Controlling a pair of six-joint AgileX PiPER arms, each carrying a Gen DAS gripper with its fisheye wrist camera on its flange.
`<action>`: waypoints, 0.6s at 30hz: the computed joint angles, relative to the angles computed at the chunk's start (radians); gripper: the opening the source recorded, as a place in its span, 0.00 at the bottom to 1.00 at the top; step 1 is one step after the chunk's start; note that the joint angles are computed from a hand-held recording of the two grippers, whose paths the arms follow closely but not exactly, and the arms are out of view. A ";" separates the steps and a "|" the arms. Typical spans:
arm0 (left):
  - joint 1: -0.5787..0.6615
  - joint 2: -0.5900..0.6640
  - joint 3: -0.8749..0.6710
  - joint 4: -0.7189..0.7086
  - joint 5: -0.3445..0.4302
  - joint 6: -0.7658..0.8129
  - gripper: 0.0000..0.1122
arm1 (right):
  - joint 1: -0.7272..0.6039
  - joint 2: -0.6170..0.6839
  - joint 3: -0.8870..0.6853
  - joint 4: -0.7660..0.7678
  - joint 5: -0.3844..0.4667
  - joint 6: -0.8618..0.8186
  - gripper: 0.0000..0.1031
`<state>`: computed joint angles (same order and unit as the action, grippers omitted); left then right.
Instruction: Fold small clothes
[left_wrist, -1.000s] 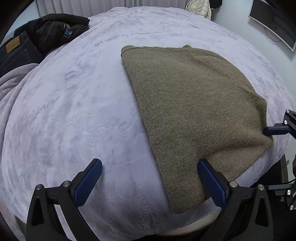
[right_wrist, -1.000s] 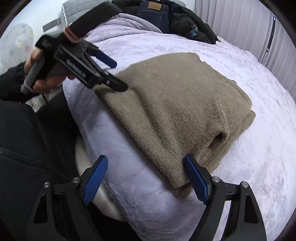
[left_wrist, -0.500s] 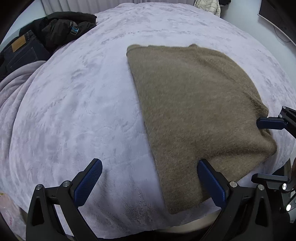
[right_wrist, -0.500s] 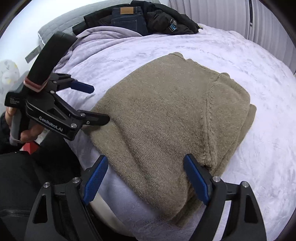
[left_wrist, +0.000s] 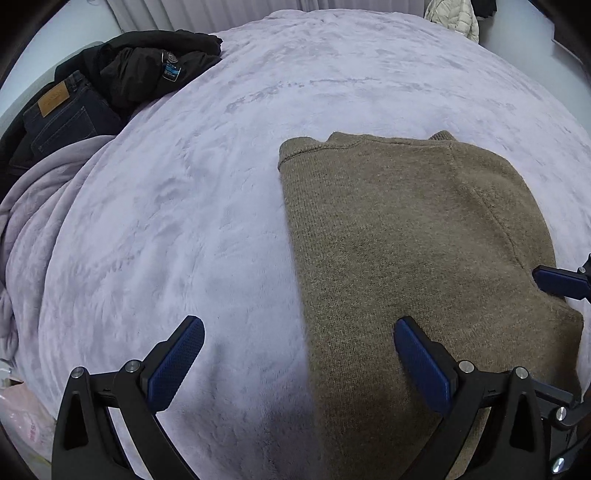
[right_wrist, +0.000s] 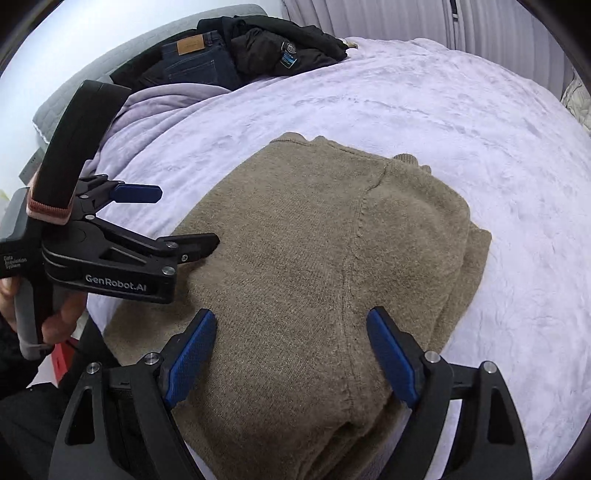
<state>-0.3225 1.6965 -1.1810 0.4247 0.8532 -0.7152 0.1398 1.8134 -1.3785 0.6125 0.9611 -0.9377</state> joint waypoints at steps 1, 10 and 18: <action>0.004 -0.009 -0.005 -0.016 0.013 0.004 0.92 | 0.012 -0.007 0.001 -0.023 -0.008 0.022 0.85; -0.120 -0.172 0.081 0.021 0.060 -0.180 0.92 | 0.105 -0.225 0.157 -0.377 -0.147 0.466 0.86; -0.254 -0.290 0.224 0.146 0.049 -0.429 0.92 | 0.184 -0.374 0.317 -0.617 -0.206 0.752 0.86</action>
<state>-0.5762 1.4066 -0.9568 0.5708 0.9020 -1.1443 0.3234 1.4396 -1.0619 -0.0049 0.7548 -0.1860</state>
